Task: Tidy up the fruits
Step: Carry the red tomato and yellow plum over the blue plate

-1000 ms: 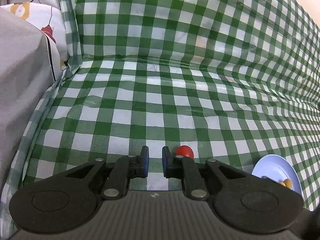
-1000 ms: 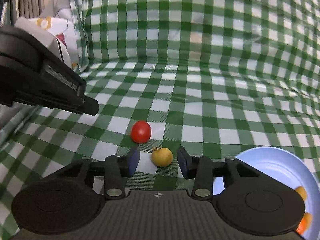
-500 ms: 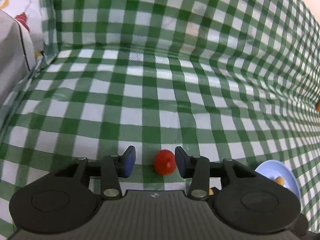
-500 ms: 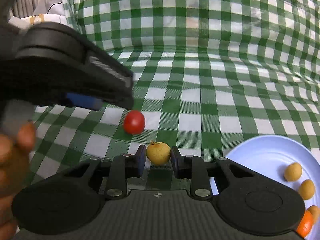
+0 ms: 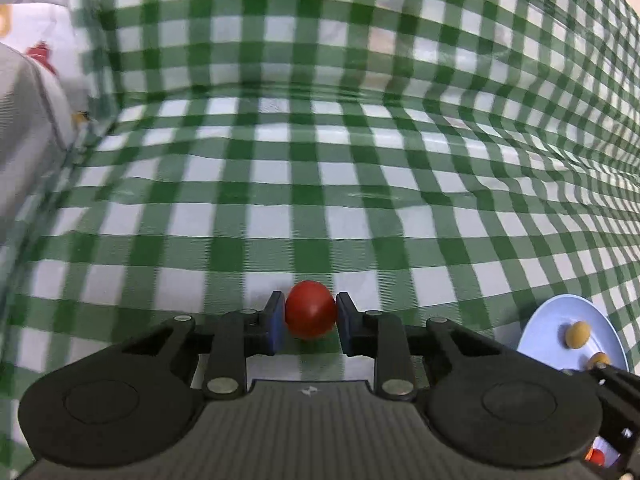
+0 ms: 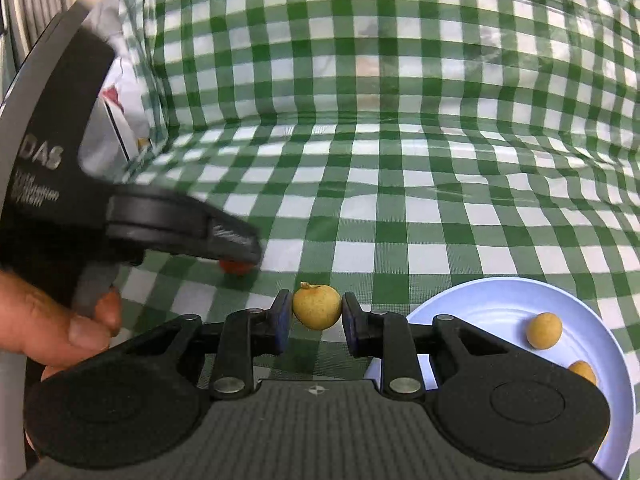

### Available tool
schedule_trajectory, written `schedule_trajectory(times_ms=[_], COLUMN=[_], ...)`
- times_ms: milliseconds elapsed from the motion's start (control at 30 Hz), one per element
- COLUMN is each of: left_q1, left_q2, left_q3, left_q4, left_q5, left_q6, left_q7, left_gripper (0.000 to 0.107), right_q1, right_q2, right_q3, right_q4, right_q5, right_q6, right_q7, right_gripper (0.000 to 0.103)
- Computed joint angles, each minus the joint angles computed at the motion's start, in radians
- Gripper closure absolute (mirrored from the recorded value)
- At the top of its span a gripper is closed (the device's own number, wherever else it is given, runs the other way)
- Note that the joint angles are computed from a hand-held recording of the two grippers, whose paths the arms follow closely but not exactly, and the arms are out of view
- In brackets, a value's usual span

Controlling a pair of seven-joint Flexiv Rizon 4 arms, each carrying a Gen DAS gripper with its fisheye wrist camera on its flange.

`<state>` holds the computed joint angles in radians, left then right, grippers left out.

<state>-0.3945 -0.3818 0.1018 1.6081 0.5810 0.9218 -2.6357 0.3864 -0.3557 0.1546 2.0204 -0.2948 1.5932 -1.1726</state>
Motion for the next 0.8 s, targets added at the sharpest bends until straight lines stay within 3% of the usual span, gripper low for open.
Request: schedule_trajectory(times_ms=[133,200,500,567,700,800], left_q1=[-0.049,-0.059,-0.066,-0.064,-0.049,-0.035], left_q2=[0.043,0.073,0.255,0.285,0.324,0.331], left_q3=[0.004,-0.012,-0.124,-0.156,-0.201,-0.221], left_q4=[-0.011,-0.002,0.089,0.107,0.134,0.138], left_q5=[0.066,0.091,0.182,0.201,0.207,0.215], left_q6=[-0.151,-0.211,-0.334,-0.359,-0.369,-0.359], left_q7=[-0.027,-0.035,-0.144,-0.151,-0.162,-0.156], left_gripper=[0.077,0.077,0.077,0.077,0.077,0.077], right_q1=[-0.107,-0.122,-0.361,-0.437,-0.494,-0.473], right_q2=[0.024,0.049,0.17,0.224,0.3,0.323], right_q3=[0.142,0.166,0.416,0.489,0.521,0.456], right_q4=[0.014,0.032,0.078,0.086,0.073,0.094], right_q5=[0.073,0.086,0.283,0.399,0.596,0.579], right_q6=[0.028,0.037,0.012,-0.019,-0.061,-0.041], right_q7=[-0.057,-0.084,-0.302,-0.399,-0.54,-0.494], right_gripper=[0.075,0.075,0.075,0.075,0.075,0.075])
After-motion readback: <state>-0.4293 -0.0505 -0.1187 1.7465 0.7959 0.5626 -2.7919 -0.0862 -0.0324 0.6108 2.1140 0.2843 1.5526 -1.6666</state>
